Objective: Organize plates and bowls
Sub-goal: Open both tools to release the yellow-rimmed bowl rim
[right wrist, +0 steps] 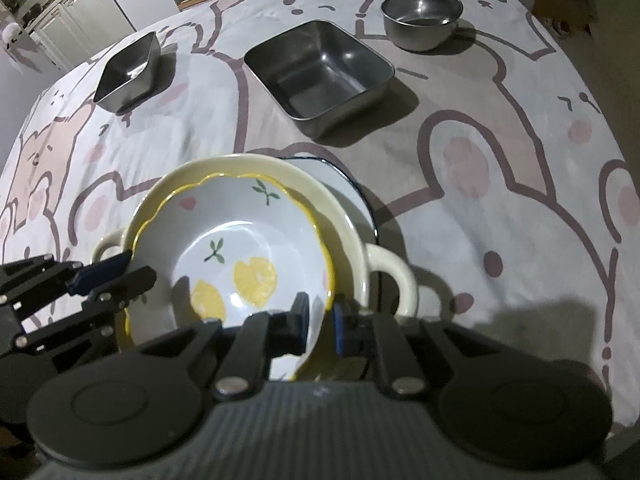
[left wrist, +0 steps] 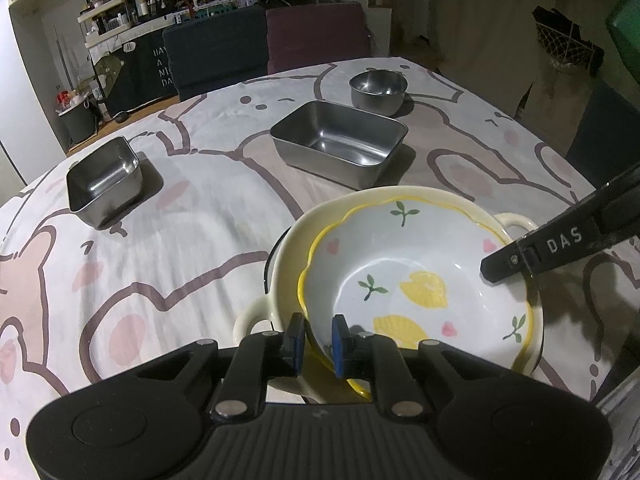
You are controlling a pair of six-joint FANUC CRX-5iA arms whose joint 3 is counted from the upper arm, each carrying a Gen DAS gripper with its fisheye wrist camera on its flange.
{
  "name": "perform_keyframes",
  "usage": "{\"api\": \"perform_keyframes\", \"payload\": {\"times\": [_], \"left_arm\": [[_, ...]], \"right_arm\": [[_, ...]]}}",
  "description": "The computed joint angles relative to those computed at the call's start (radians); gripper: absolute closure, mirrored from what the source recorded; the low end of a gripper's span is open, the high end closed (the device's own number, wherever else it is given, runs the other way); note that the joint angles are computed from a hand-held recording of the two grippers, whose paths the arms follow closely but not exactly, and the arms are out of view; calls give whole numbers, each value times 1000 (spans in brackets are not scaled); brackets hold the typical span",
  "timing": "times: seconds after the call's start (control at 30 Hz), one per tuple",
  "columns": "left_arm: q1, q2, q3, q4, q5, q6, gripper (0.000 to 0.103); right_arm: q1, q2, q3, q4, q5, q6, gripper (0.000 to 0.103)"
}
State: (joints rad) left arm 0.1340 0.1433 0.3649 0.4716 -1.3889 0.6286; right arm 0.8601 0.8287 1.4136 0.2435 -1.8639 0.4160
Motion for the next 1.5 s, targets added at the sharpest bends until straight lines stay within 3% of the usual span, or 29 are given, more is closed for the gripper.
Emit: {"api": "perform_keyframes", "payload": {"times": [0.23, 0.57, 1.17, 1.23, 1.5], "left_arm": [[2, 5, 5, 4, -8, 9, 88], [5, 10, 15, 5, -23, 23, 87], [13, 13, 27, 9, -53, 46, 86], [16, 15, 30, 16, -64, 47, 80], [28, 6, 29, 42, -93, 30, 60]], "right_arm": [[7, -103, -177, 13, 100, -47, 86], [21, -170, -288, 31, 167, -62, 86], [36, -193, -328, 57, 190, -58, 85], [38, -199, -338, 62, 198, -57, 83], [49, -214, -364, 79, 212, -35, 51]]}}
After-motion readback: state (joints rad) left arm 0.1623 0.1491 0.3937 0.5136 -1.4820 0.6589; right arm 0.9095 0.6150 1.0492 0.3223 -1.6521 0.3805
